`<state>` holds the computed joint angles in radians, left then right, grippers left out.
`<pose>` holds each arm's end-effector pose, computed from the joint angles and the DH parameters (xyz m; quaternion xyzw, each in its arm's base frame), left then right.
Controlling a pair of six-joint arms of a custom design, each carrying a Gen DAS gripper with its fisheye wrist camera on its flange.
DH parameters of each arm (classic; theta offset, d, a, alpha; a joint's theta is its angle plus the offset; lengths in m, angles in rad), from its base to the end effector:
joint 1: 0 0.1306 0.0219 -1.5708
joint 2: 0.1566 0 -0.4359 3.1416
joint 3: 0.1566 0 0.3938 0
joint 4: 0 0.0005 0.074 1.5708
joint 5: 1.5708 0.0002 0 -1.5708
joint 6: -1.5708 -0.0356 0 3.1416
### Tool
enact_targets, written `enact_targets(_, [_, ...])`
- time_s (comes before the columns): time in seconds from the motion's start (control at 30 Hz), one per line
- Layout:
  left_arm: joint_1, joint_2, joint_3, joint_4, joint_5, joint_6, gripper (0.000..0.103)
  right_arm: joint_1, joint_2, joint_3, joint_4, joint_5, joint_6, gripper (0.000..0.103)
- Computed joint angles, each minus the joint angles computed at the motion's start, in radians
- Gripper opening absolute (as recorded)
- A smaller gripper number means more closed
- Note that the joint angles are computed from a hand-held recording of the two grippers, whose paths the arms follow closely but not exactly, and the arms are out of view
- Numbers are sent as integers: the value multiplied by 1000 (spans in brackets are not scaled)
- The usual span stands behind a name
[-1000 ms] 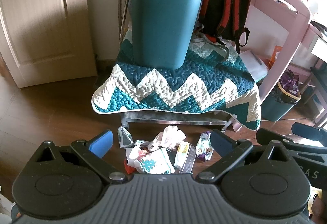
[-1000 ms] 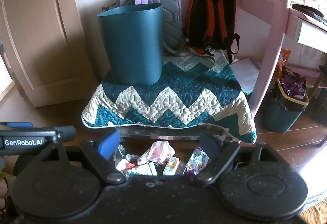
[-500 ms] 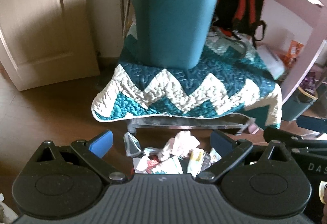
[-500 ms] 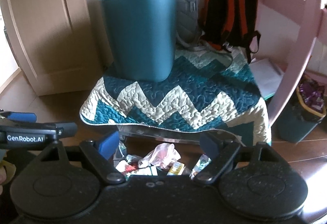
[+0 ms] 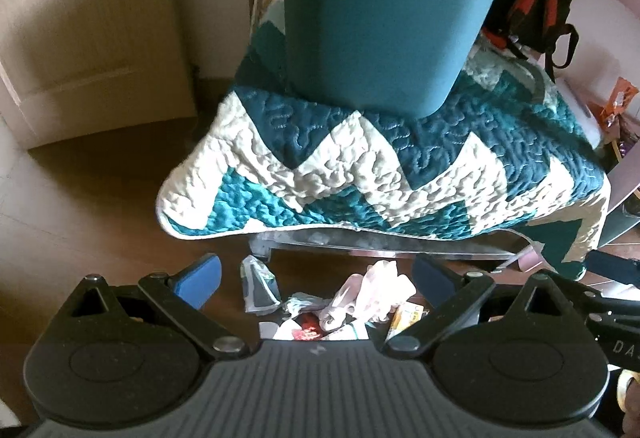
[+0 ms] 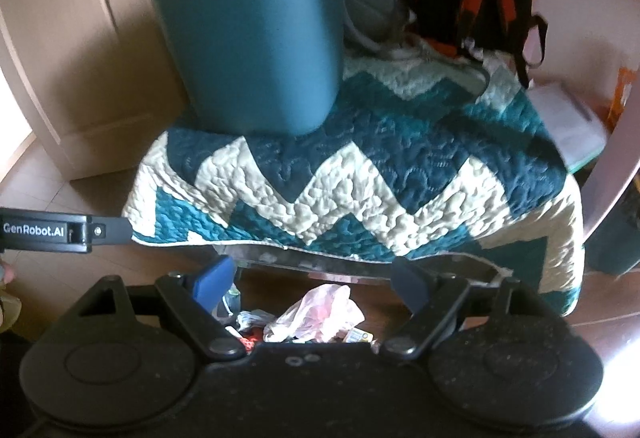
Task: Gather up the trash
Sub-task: 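Lower both tools toward the trash on the floor under the chair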
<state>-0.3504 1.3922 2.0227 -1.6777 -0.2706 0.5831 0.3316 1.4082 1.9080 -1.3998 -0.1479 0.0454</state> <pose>0.3641 -0.1235 0.7047 -0.1458 0.9466 0.0009 0.2876 0.4075 0.1453 0.6695 -0.2003 0.9205 0.1159 0.3149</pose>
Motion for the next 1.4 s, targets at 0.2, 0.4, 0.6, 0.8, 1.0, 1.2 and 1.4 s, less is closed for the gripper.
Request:
enact_targets(0.2, [67,-3,-123,93,40,-32,102,-33,74,-37,4,-30,-29,86])
enact_targets(0.4, [104,28,-219,129,50,-73,102,-66,141,-88,1,-3,-68,86])
enact_targets(0.6, [75,48,-328,222,130,-175,102,-89,192,-178,58,10,-62,85])
enact_targets(0.8, [28,122,-369,346,183,-243,102,-141,248,-254,132,129,-116,85])
enact_targets(1.0, [-2,222,-402,449,195,-312,101,-204,320,-271,140,147,-183,85])
enact_targets(1.2, [0,283,-433,494,239,-330,101,-162,333,-358,124,108,-42,84])
enact_targets(1.4, [2,340,-429,508,292,-314,101,-120,354,-437,107,85,36,83])
